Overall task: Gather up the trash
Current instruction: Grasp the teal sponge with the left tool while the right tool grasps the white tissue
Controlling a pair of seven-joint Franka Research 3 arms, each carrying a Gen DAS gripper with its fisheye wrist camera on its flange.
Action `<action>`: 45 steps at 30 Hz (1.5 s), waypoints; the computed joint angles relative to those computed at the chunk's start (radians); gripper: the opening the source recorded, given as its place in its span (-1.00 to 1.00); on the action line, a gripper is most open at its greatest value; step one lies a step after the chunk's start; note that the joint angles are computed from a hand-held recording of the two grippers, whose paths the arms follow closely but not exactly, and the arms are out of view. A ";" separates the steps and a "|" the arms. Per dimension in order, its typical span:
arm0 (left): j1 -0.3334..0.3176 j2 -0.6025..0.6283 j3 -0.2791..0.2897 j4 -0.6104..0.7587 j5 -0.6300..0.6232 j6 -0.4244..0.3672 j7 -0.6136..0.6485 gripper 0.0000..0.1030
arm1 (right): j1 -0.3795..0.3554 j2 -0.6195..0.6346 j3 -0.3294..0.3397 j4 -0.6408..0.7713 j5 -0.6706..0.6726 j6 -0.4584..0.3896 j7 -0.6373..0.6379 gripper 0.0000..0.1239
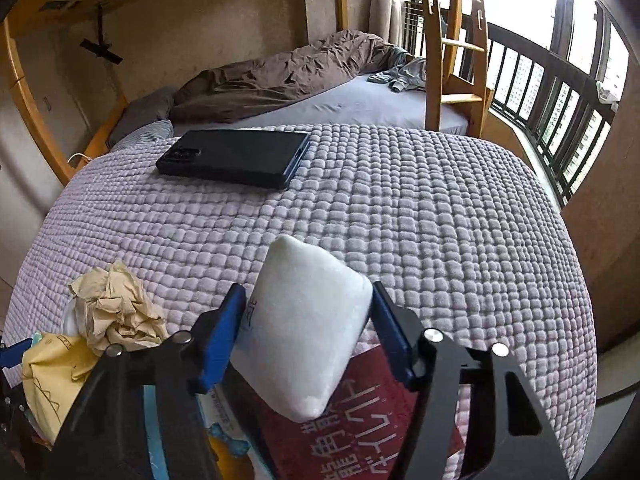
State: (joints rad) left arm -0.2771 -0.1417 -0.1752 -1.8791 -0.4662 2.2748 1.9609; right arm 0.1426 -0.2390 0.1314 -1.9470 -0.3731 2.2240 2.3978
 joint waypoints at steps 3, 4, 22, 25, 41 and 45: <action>0.004 0.000 0.008 0.005 -0.027 -0.024 -0.002 0.00 | -0.001 -0.011 -0.011 -0.014 0.021 0.019 -0.016 -0.07; 0.006 -0.002 0.006 0.003 -0.023 -0.023 -0.002 0.00 | -0.003 -0.014 -0.012 -0.018 0.027 0.025 -0.018 -0.07; -0.019 -0.023 -0.014 -0.013 0.066 -0.004 0.049 -0.28 | -0.015 -0.023 0.009 -0.024 -0.012 0.034 -0.037 -0.19; -0.025 -0.027 -0.010 -0.015 0.063 -0.003 0.050 -0.30 | -0.018 -0.045 0.016 -0.037 -0.037 0.053 -0.029 -0.20; 0.001 -0.027 0.018 -0.004 -0.027 -0.043 0.019 -0.45 | -0.044 -0.193 0.070 -0.125 0.010 0.095 -0.021 -0.20; 0.003 -0.017 0.006 0.004 0.013 -0.035 0.010 -0.44 | -0.045 -0.224 0.085 -0.147 0.029 0.086 -0.020 -0.20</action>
